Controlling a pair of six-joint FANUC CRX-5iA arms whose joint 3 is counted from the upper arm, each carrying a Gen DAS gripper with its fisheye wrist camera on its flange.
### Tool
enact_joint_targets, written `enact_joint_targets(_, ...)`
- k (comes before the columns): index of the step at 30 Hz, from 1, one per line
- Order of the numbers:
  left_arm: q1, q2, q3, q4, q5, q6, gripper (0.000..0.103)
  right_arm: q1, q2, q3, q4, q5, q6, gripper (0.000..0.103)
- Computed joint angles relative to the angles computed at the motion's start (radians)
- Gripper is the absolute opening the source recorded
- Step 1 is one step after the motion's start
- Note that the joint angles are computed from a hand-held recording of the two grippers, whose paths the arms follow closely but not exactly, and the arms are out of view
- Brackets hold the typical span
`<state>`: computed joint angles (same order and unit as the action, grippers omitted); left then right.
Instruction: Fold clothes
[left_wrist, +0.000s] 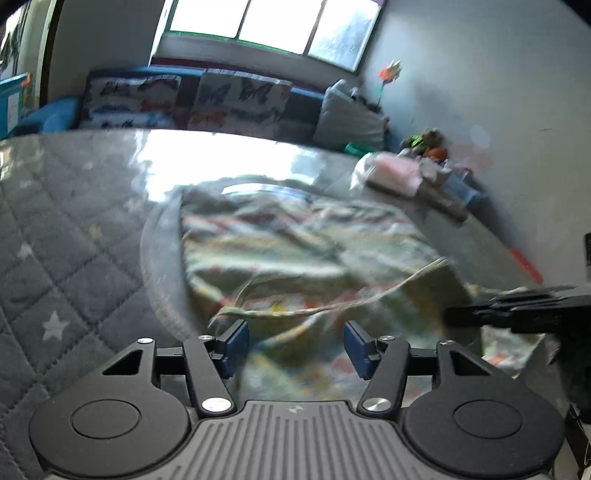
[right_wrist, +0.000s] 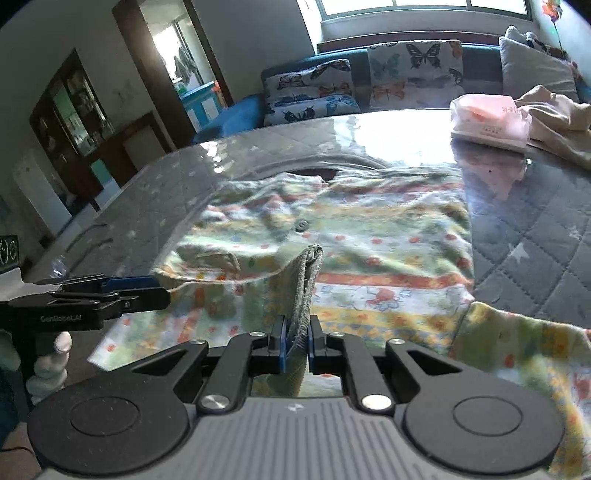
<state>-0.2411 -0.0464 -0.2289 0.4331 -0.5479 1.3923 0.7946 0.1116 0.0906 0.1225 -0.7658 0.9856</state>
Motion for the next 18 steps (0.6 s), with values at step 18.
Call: enact_joint_targets(18, -0.036, -0.013, 0.054, -0.185, -0.032, 0.145, 0.072, 0.085, -0.062, -0.167, 0.224, 0.08, 0.055, 0.034)
